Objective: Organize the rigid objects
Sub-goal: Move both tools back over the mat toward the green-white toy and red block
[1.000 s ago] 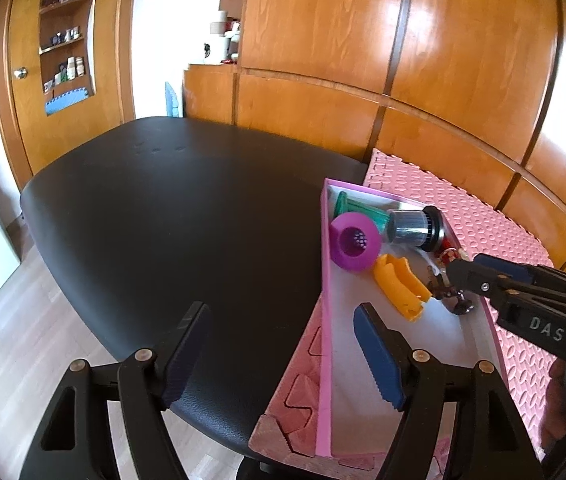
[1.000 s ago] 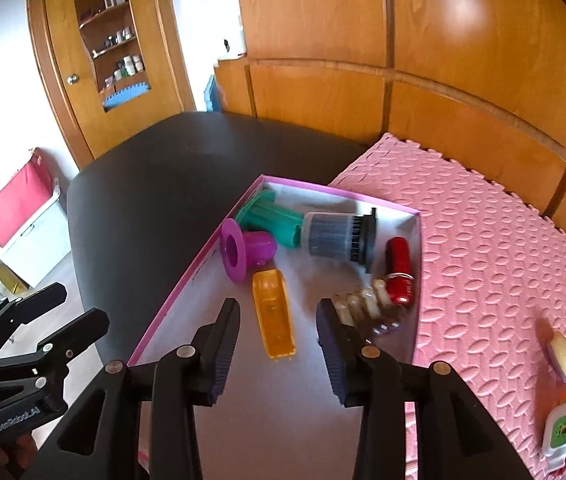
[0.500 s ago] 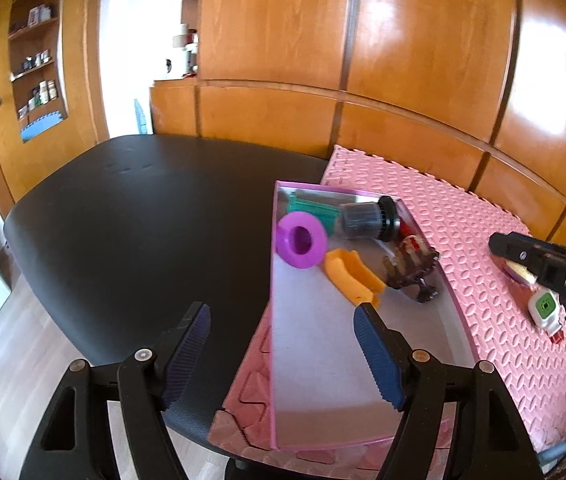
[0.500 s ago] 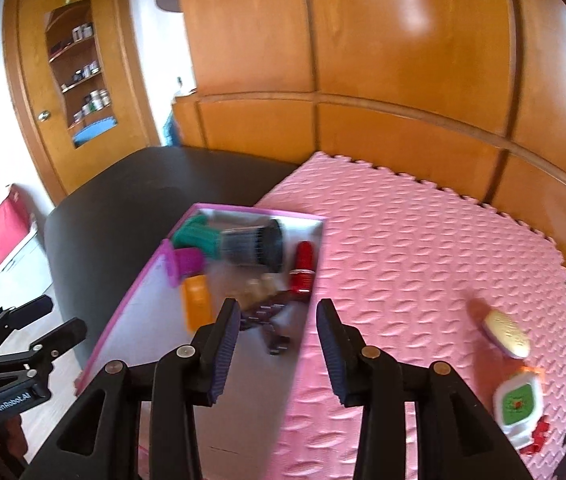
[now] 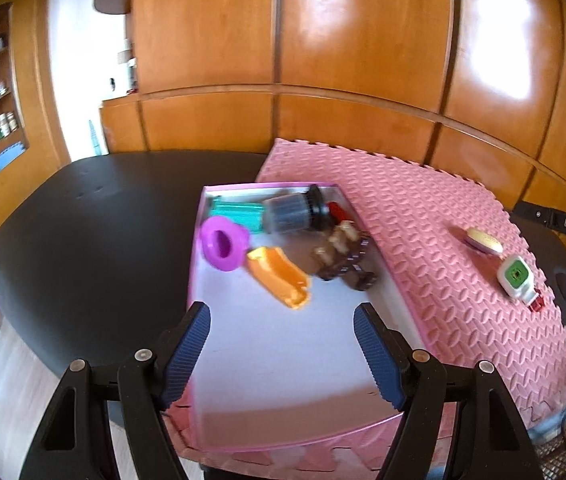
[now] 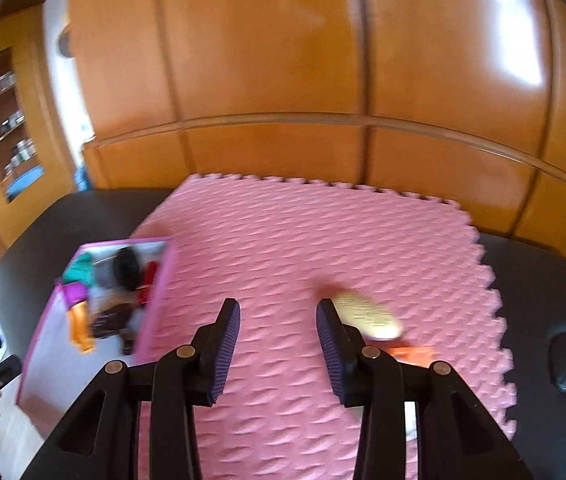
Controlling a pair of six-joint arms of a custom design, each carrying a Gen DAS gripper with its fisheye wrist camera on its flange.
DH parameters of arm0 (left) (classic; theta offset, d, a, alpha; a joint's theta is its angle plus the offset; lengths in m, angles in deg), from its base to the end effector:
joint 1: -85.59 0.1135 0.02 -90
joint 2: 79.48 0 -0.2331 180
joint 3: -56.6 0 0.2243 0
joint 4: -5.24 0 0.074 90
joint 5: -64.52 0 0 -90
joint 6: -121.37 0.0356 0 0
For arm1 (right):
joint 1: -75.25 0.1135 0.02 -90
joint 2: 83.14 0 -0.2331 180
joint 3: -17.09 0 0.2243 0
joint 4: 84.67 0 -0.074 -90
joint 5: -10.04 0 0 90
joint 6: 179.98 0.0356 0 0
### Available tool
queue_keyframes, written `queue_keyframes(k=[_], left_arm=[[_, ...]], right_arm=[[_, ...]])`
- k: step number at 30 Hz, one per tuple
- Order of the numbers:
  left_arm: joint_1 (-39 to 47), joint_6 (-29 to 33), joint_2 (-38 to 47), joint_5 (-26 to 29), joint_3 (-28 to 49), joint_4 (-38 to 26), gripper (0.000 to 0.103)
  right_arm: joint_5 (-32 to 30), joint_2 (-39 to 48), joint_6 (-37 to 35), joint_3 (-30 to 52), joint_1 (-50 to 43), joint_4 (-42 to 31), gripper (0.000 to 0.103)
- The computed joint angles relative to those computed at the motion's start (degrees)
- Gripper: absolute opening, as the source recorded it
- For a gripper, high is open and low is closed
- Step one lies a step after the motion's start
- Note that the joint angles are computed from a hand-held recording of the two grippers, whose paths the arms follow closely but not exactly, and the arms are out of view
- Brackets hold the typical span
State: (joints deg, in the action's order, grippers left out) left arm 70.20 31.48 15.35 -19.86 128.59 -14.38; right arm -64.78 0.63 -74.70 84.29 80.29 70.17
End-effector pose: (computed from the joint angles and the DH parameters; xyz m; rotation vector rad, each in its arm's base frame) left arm 0.3144 -0.0902 0.1848 0.3625 2.2919 -0.2487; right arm 0.2903 0.0162 0.2091 0.3371 2.2460 -0.1182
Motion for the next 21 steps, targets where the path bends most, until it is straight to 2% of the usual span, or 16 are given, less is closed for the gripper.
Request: queue_keyframes(k=[9, 12, 14, 16, 21], left_arm=[[-5.5, 0.9, 2.1, 0.5, 3.9, -2.9, 0.075], [-7.9, 1.1, 3.5, 0.8, 5.7, -3.9, 0.075], [-10.0, 1.2, 5.1, 0.9, 7.3, -4.7, 0.075], [-12.2, 1.2, 7.1, 1.5, 9.4, -5.9, 0.075], [-16.8, 0.4, 13.8, 4.6, 17.4, -11.4, 0.075]], right_arm=[[-4.0, -5.2, -2.5, -10.5, -22.1, 6.2, 0.039], [-7.5, -3.0, 0.2, -12.8, -30.4, 10.2, 0.039], [-10.8, 0.0, 4.2, -10.8, -34.9, 7.7, 0.039], [-14.6, -0.5, 6.1, -11.7, -37.9, 8.9, 0.039], [-17.1, -0.9, 7.1, -11.7, -39.5, 8.0, 0.039]])
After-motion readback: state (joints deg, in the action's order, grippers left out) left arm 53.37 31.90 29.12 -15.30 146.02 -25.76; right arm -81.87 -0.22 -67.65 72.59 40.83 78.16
